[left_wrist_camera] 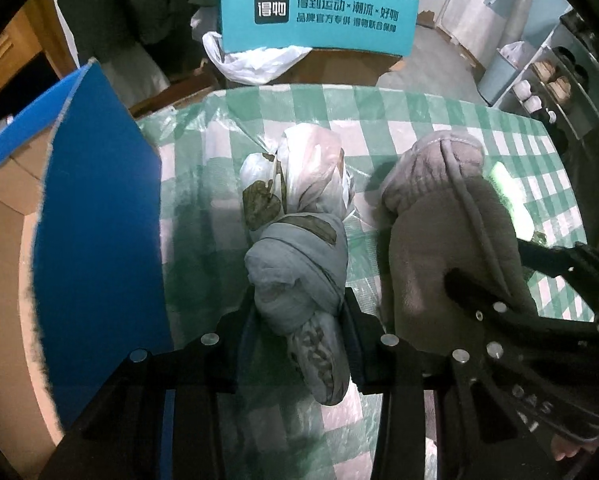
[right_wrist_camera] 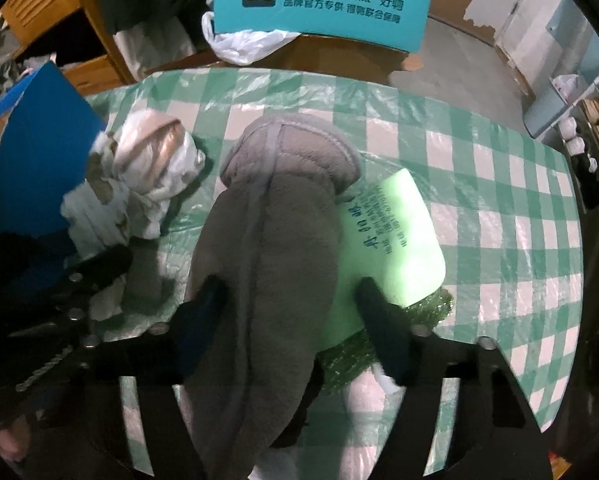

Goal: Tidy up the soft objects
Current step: 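Lift the grey slipper with the right gripper and carry it over the box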

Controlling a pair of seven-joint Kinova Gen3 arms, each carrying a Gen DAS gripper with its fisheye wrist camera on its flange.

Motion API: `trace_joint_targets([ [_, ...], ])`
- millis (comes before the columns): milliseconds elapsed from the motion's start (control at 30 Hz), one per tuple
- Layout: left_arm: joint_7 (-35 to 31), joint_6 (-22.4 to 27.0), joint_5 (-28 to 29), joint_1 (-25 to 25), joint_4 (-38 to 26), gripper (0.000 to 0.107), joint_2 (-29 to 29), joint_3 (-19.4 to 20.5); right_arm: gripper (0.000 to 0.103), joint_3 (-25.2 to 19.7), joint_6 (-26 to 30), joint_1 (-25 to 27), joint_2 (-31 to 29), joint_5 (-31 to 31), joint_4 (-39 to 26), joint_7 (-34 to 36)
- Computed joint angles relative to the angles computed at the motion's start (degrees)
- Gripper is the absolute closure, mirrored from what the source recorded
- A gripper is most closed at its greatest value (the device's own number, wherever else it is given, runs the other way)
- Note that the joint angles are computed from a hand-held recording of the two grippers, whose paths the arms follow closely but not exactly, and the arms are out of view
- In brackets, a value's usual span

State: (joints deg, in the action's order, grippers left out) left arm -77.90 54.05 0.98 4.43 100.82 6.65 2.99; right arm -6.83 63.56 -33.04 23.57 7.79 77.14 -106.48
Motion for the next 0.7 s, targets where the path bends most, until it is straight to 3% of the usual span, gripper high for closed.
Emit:
trace_joint_targets([
  [67, 0.08, -0.09, -0.09, -0.08, 0.18, 0.069, -0.49, -0.09, 0.062, -0.12, -0.22, 0.05, -0.29, -0.15, 0.31, 0.15],
  [167, -0.3, -0.04, 0.22, -0.48, 0.46, 0.069, -1.5, -0.25, 0.076, -0.39, -1.53, 0.96, -1.41, -1.41, 1.26, 0.34],
  [433, -1.4, -0.2, 0.69, -0.9, 0.88, 0.069, -5.19, -0.06, 0.084, -0.55, -4.4, 2.35, -5.0, -2.95, 3.04, -0.76],
  [700, -2.92, 1.17, 2.43, -1.72, 0.34, 0.069, -8.87, -0.39, 0.086, -1.51, -6.89, 3.9, -8.88, -4.62, 4.04, 0.23],
])
